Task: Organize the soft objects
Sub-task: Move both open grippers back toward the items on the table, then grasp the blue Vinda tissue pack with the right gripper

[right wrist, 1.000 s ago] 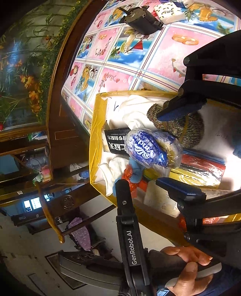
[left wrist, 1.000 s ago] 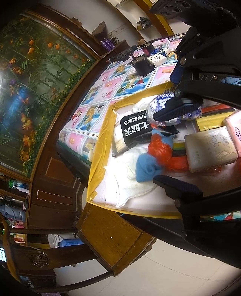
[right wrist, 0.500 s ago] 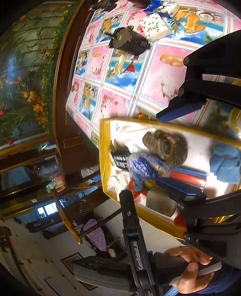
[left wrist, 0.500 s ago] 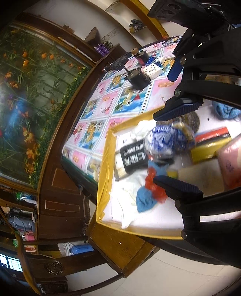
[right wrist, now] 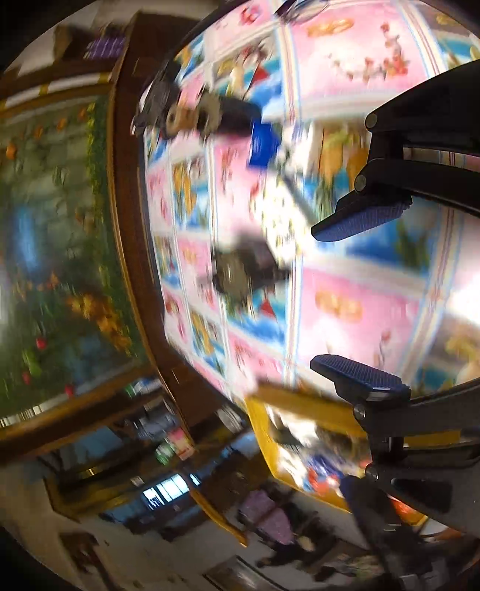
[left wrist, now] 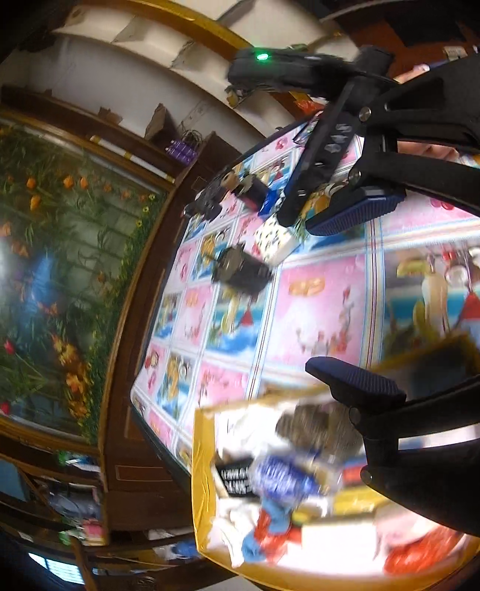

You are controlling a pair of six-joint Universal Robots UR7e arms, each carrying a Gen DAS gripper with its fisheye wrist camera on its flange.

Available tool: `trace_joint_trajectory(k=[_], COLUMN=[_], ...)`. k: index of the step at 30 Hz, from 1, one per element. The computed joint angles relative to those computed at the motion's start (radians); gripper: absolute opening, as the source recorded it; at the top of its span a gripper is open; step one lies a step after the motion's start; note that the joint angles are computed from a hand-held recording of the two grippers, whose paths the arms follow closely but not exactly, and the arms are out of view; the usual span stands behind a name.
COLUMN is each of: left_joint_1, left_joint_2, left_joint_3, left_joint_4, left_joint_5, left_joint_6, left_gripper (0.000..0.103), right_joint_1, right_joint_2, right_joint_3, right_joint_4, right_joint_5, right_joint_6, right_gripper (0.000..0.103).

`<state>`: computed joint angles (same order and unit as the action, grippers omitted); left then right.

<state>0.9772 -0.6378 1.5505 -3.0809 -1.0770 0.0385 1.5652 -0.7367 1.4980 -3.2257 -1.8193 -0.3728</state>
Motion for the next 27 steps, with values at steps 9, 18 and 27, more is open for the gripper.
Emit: trace_joint_trajectory(k=[9,18,27], left_joint_1=[-0.019,0.011,0.014], left_joint_2=[0.18,0.174,0.167], left_joint_3=[-0.086,-0.1,-0.09], left_joint_4=[0.002,0.019,-0.002], left_joint_5=[-0.002,-0.012,-0.032], left_joint_6=[0.074,-0.013,-0.005], left_gripper=[0.068,0.081,0.081], right_joint_1=[-0.056,-0.039,-0.036], right_joint_2=[-0.024,0.08,0.186], right_joint_3=[-0.034,-0.231,-0.39], right_joint_4=[-0.003,0.171,0.241], right_joint_5=[-0.109,-0.268,-0.363], right_joint_6=[0.084,0.078,0.041], right_gripper=[0.068,0.068,0.067])
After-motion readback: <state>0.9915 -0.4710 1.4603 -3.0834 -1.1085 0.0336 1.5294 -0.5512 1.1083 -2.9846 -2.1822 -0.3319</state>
